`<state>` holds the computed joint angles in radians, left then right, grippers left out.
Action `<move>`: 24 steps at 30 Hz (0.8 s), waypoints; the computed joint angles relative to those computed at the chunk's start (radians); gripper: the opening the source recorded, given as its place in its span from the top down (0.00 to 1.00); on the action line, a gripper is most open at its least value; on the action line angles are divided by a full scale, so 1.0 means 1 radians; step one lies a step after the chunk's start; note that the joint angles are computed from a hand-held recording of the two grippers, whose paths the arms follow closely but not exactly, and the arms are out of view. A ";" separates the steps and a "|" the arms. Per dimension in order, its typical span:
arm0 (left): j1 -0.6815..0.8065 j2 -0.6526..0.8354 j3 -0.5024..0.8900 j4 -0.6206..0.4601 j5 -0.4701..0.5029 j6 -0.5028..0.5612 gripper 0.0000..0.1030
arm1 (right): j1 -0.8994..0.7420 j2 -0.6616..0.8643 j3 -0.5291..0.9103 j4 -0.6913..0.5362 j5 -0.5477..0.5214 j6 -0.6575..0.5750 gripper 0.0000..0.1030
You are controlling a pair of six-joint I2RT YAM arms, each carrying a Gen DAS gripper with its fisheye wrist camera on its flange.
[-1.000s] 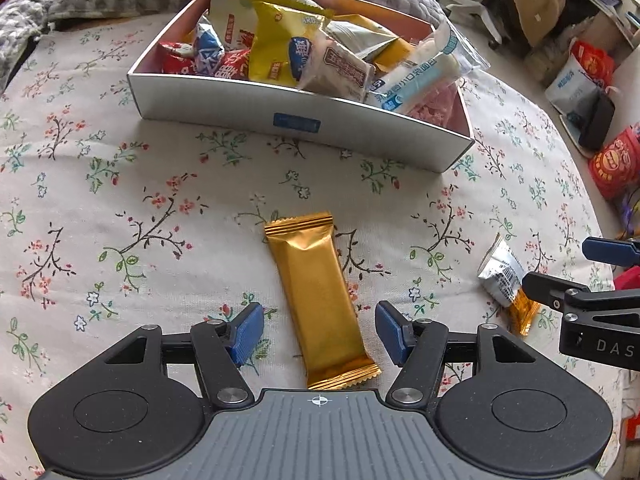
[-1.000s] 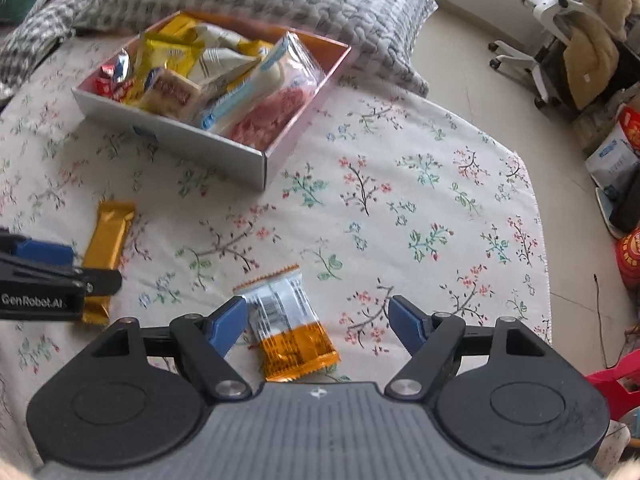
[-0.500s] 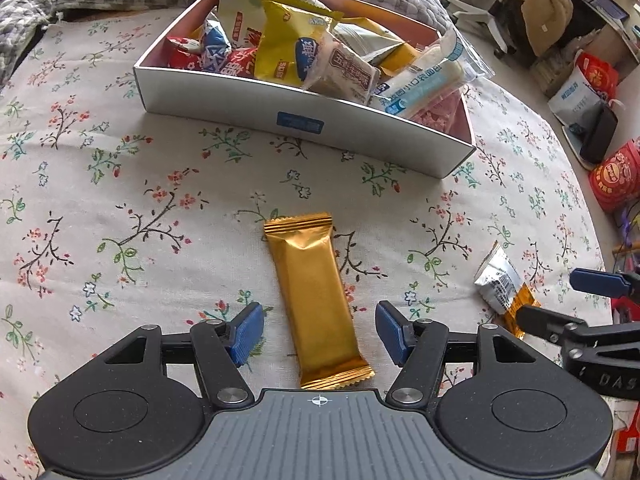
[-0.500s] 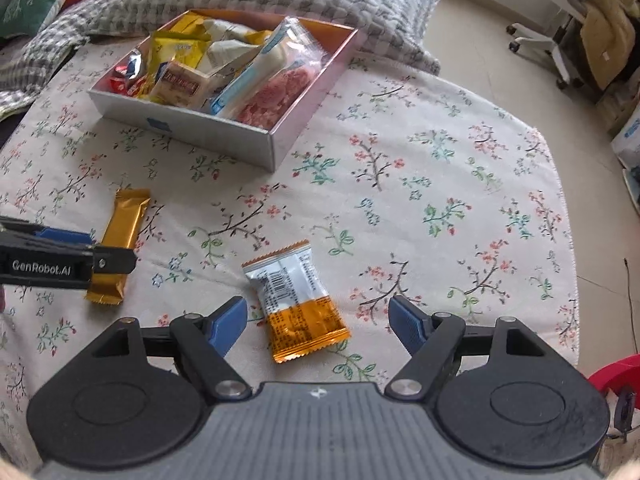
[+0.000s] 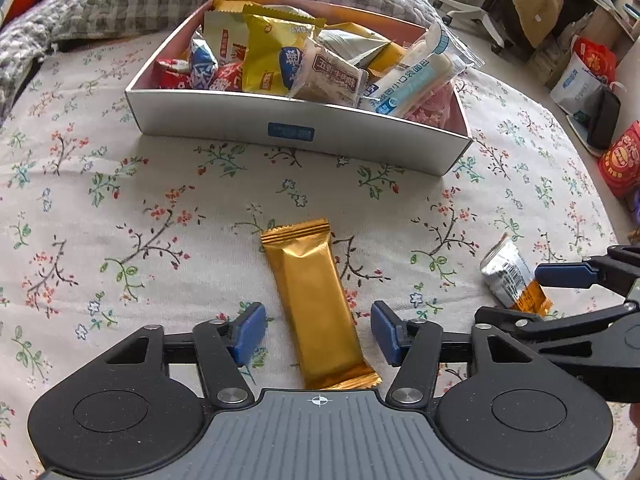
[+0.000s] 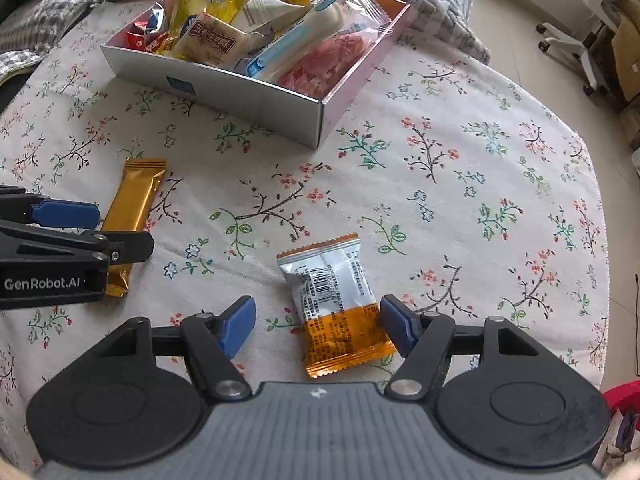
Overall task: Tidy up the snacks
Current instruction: 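Grasp gold bar with left tool while right tool grasps orange-and-white pack, then carry gold bar and orange-and-white pack over the box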
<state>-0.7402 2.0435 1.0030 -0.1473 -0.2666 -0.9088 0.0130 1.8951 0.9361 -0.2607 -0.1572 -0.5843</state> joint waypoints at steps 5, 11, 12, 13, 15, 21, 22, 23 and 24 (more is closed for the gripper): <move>-0.007 0.008 0.012 -0.022 -0.044 -0.005 0.68 | -0.016 0.042 0.056 -0.061 -0.055 0.039 0.48; -0.002 0.005 0.008 -0.016 -0.046 -0.004 0.75 | -0.015 0.036 0.053 -0.066 -0.075 0.057 0.62; -0.002 0.004 0.008 -0.015 -0.044 -0.001 0.75 | -0.013 0.035 0.054 -0.070 -0.077 0.063 0.63; -0.003 0.002 0.006 -0.013 -0.043 0.000 0.75 | -0.011 0.036 0.056 -0.070 -0.075 0.068 0.63; -0.004 -0.001 0.004 -0.010 -0.040 0.002 0.75 | -0.009 0.038 0.061 -0.073 -0.074 0.083 0.64; -0.003 -0.029 -0.009 0.002 -0.056 0.009 0.75 | -0.003 0.035 0.071 -0.077 -0.089 0.113 0.65; -0.003 -0.030 -0.010 0.004 -0.056 0.010 0.75 | -0.003 0.029 0.068 -0.075 -0.094 0.118 0.65; -0.003 -0.029 -0.009 0.004 -0.056 0.011 0.75 | -0.004 0.024 0.069 -0.075 -0.102 0.123 0.65; -0.003 -0.031 -0.009 0.004 -0.056 0.013 0.75 | -0.004 0.017 0.066 -0.075 -0.110 0.129 0.65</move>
<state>-0.7434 2.0130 0.9938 -0.1432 -0.3225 -0.8961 0.0091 1.9120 1.0021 -0.3357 -0.2668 -0.4553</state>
